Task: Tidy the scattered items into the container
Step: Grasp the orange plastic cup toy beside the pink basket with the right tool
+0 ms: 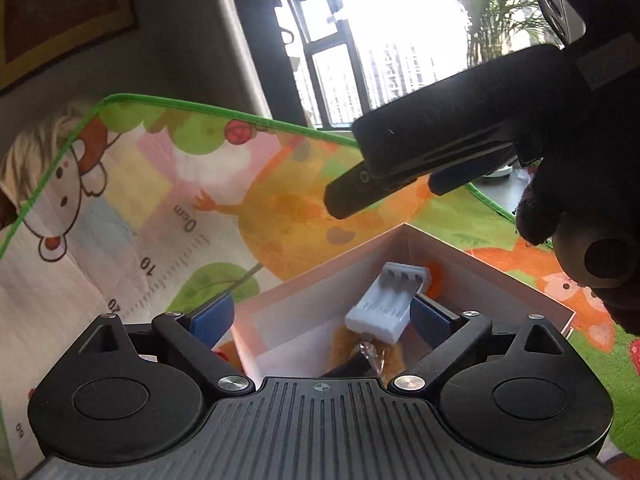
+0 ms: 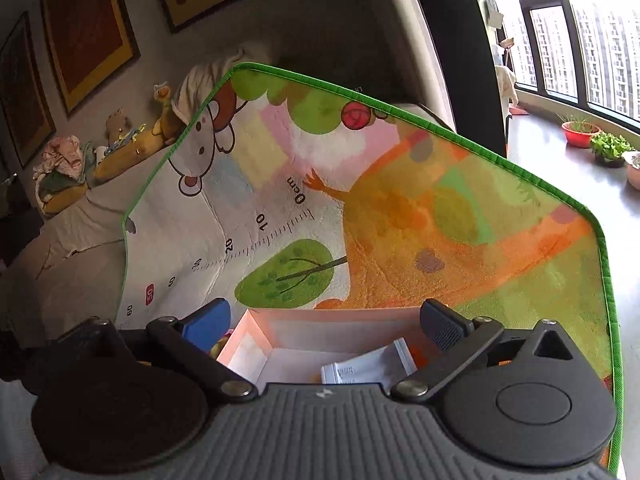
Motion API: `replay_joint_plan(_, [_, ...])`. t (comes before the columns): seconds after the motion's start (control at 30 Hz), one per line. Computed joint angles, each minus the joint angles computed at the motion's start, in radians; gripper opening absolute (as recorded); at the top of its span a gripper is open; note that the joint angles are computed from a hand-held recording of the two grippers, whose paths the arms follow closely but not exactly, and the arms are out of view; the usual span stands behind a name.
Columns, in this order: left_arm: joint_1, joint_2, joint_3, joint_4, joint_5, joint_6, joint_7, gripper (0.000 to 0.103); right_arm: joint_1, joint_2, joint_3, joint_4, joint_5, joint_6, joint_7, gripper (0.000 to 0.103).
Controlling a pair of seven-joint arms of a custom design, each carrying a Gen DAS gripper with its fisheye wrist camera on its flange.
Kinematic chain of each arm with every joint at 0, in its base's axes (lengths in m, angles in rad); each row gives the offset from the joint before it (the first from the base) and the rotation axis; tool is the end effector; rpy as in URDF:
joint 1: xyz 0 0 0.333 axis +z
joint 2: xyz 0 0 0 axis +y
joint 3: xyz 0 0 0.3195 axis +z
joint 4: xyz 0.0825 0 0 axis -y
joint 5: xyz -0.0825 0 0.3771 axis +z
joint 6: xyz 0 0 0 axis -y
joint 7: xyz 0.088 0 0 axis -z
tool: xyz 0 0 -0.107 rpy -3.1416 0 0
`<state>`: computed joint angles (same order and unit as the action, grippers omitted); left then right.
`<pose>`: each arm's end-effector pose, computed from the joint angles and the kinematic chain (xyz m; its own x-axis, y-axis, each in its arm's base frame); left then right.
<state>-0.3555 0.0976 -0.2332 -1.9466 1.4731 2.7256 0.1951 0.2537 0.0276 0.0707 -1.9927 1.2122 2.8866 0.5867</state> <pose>0.4861 -0.3642 0.4892 -0.2546 -0.9333 -0.2532 -0.3990 0.3399 -0.8516 0.5756 0.1357 0.5242 0.3846 -0.8712 -0.3053 -0.5850 0.0258 -0.8106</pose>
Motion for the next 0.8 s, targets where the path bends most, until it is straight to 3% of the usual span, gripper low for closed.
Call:
replay_joint_plan(0.17, [0.015, -0.237, -0.038, -0.245, 0.055, -0.093, -0.110, 0.101, 0.032, -0.030, 0.019, -0.053, -0.079, 0.093, -0.012, 0.101])
replay_joint_plan(0.27, [0.038, -0.357, -0.063, -0.377, -0.015, -0.114, -0.106, 0.101, 0.056, -0.049, 0.029, -0.080, -0.202, 0.123, 0.052, 0.099])
replay_joint_plan(0.37, [0.059, -0.424, -0.071, -0.469, -0.116, -0.103, -0.080, 0.101, 0.078, -0.066, 0.040, -0.098, -0.316, 0.129, 0.132, 0.091])
replay_joint_plan(0.47, [0.084, -0.445, -0.079, -0.519, -0.175, -0.090, -0.084, 0.101, 0.084, -0.073, 0.050, -0.096, -0.505, 0.064, 0.292, 0.076])
replay_joint_plan(0.57, [0.117, -0.442, -0.091, -0.536, -0.131, -0.049, -0.146, 0.101, 0.086, -0.062, 0.062, -0.067, -0.730, -0.040, 0.483, 0.061])
replay_joint_plan(0.73, [0.142, -0.398, -0.093, -0.515, -0.034, 0.011, -0.254, 0.101, 0.124, -0.005, 0.069, 0.025, -0.829, -0.183, 0.606, 0.061])
replay_joint_plan(0.8, [0.142, -0.414, -0.090, -0.525, 0.003, 0.031, -0.306, 0.101, 0.139, 0.043, 0.067, 0.090, -0.844, -0.259, 0.657, 0.072])
